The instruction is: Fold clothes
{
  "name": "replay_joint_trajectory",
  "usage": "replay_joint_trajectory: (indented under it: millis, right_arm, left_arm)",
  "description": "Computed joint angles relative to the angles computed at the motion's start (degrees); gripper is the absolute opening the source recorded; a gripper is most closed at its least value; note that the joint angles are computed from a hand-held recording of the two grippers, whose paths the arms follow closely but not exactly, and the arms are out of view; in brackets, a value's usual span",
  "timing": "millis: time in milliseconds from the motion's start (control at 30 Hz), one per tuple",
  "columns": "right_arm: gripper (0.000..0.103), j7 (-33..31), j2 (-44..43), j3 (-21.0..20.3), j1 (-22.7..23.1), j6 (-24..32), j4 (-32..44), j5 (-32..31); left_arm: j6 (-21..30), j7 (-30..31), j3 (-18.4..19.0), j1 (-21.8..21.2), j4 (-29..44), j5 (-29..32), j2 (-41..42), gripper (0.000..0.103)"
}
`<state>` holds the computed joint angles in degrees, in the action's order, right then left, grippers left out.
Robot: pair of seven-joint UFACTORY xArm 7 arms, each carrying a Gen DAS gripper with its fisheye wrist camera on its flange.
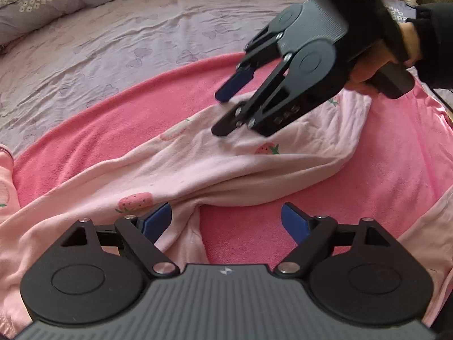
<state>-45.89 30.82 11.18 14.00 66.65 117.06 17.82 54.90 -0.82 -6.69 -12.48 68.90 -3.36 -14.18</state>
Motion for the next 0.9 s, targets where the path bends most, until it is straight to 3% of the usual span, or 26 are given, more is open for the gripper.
replay_joint_trajectory:
  millis: [167,233,333,433,533,633,700,767,800,833,900]
  right_arm:
    - [0.044,0.5,0.77,-0.73,1.53,0.11,1.39,-2.89]
    - [0.044,-0.05,0.12,-1.71,2.27,-0.17,1.34,-5.85]
    - [0.044,-2.89,0.13,-2.52,2.33,2.71,2.79,-9.58]
    - [0.045,-4.6,1.72,-3.24,2.42,7.68,6.65,-12.05]
    - [0.05,-6.05,2.91,-3.54,2.46,9.36,8.55,-13.11]
    - [0.05,-4.2,4.33,-3.51,2.13,10.55,10.12,-11.83]
    - [0.04,-2.49,4.12,-3.52,1.86,11.52,10.14,-11.05]
    - [0.022,-2.13,0.7,-3.49,1.83,8.57,4.69,-10.95]
    - [0.016,-2.81,-2.26,-3.46,2.03,5.18,-0.18,-11.48]
    - [0.008,-2.96,-4.73,-3.5,2.23,1.79,-4.32,-12.02]
    - [0.007,-2.22,-8.57,-3.59,2.54,-4.22,-10.87,-12.98]
  left_arm:
    - [-6.86,-0.62,0.64,3.78,-1.68,8.45,-0.81,0.086]
    - [-6.66,1.98,1.56,4.9,0.59,10.6,1.77,0.082]
    - [-6.05,15.9,3.84,4.23,3.97,7.38,5.69,0.077]
    - [-1.55,30.8,4.23,3.83,8.94,3.76,10.68,0.073]
    - [2.2,36.25,3.39,4.11,13.48,3.35,15.63,0.072]
    - [6.02,32.83,3.4,4.92,18.6,-0.19,19.93,0.072]
    - [7.08,26.99,3.52,5.13,20.39,-1.03,21.28,0.07]
    - [4.4,21.96,3.24,4.6,17.63,0.38,19.47,0.06]
    - [3.13,19.6,2.95,4.06,16.29,2.23,18.5,0.048]
    - [2.0,17.19,2.61,3.46,15.04,4.42,17.57,0.025]
    - [-0.01,12.82,1.94,2.38,12.98,9.12,16.25,0.007]
